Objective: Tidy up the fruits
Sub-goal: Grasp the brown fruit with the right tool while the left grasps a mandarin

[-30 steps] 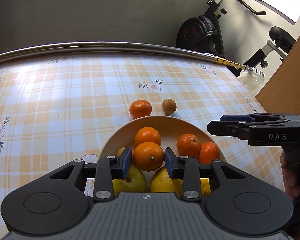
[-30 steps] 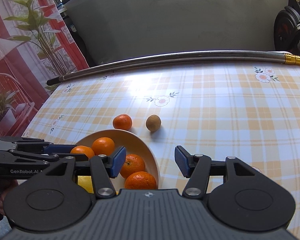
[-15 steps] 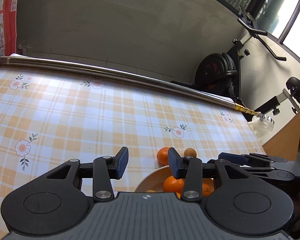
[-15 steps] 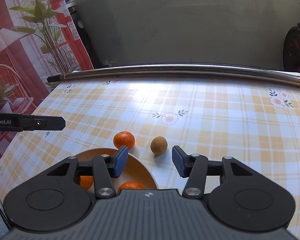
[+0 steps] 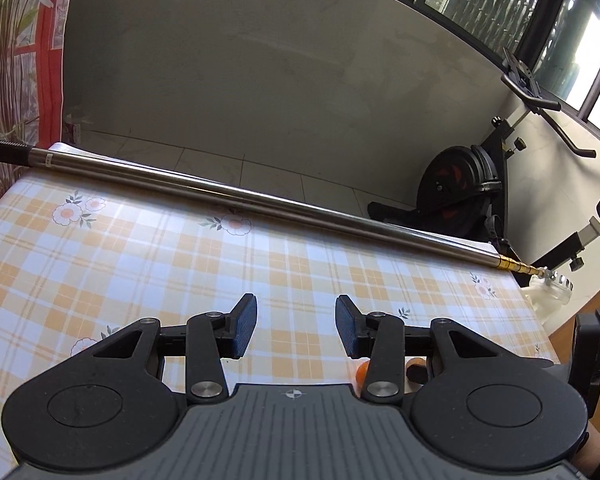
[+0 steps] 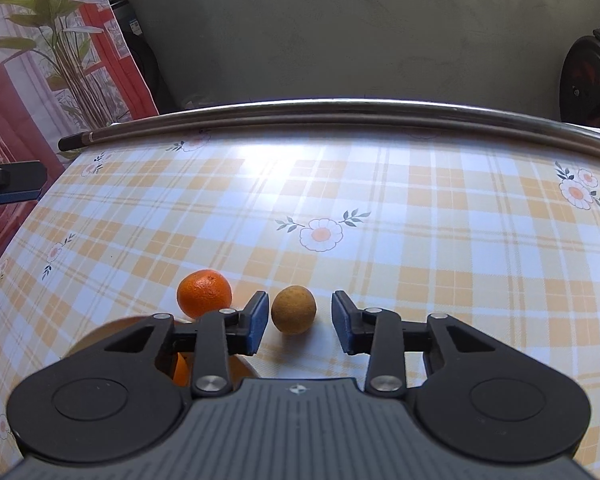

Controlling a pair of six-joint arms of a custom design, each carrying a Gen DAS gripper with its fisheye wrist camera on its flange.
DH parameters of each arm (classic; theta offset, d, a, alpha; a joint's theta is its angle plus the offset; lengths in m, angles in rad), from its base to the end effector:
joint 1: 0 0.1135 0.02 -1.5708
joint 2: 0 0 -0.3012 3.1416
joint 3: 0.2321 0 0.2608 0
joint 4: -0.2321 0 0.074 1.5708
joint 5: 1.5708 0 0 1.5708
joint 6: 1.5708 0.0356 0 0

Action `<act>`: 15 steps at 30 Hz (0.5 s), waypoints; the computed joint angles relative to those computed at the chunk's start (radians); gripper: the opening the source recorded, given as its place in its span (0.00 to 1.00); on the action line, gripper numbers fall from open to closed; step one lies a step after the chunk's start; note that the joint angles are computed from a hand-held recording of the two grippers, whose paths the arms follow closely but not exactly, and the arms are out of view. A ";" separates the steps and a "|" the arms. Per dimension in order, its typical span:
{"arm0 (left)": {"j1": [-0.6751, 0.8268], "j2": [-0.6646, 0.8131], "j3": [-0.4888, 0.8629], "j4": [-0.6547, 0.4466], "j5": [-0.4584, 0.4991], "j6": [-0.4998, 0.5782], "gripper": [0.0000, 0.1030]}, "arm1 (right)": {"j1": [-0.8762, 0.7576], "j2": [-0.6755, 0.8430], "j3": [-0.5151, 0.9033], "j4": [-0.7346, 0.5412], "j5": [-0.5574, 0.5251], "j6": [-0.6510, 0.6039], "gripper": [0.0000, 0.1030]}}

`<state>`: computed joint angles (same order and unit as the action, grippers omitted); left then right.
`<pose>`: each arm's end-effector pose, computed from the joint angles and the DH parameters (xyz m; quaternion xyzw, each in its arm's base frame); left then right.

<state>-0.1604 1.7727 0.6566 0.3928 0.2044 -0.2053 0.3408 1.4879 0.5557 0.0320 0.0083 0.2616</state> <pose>0.3220 -0.0594 0.1349 0.0216 0.9075 -0.1658 0.3853 0.2476 0.0875 0.1598 -0.0360 0.9436 0.0939 0.3154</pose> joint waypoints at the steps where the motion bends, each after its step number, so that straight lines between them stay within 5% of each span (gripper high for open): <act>1: -0.004 0.003 0.005 0.000 -0.006 0.004 0.44 | -0.006 0.003 -0.002 0.005 -0.010 -0.002 0.33; 15: -0.090 0.132 0.110 -0.098 0.017 0.074 0.44 | -0.047 -0.118 -0.063 0.030 -0.051 0.027 0.27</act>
<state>-0.2507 1.9051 0.7665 0.2951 0.2219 -0.1312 0.2937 1.3702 0.4929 0.0620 -0.0426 0.2884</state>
